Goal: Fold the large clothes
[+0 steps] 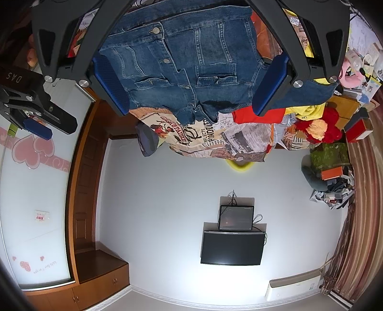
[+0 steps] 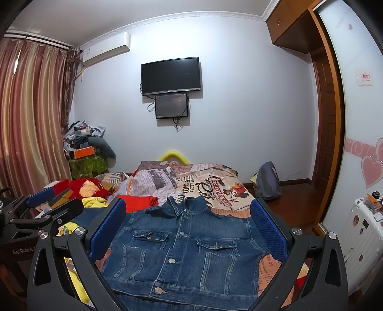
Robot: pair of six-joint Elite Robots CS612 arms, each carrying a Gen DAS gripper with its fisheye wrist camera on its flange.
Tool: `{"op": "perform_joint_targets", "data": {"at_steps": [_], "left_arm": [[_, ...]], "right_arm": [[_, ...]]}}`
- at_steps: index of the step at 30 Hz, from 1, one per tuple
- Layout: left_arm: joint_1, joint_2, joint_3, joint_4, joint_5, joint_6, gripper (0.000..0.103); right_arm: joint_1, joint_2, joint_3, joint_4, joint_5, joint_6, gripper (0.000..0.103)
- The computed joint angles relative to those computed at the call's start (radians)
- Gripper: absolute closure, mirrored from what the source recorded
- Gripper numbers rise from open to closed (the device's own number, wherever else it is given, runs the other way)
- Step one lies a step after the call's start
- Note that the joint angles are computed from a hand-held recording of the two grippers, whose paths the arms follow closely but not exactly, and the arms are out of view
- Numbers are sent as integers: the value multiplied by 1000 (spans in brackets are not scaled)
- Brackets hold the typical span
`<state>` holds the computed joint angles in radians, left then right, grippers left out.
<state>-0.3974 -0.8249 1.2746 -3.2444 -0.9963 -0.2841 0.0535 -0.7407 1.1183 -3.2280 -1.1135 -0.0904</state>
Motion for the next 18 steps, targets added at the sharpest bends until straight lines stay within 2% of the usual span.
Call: {"op": "perform_joint_targets", "data": {"at_steps": [18], "left_arm": [[2,0,-3,7,4,-12,0]], "right_arm": [[0,1,-4,9,-1,-2,0]]}}
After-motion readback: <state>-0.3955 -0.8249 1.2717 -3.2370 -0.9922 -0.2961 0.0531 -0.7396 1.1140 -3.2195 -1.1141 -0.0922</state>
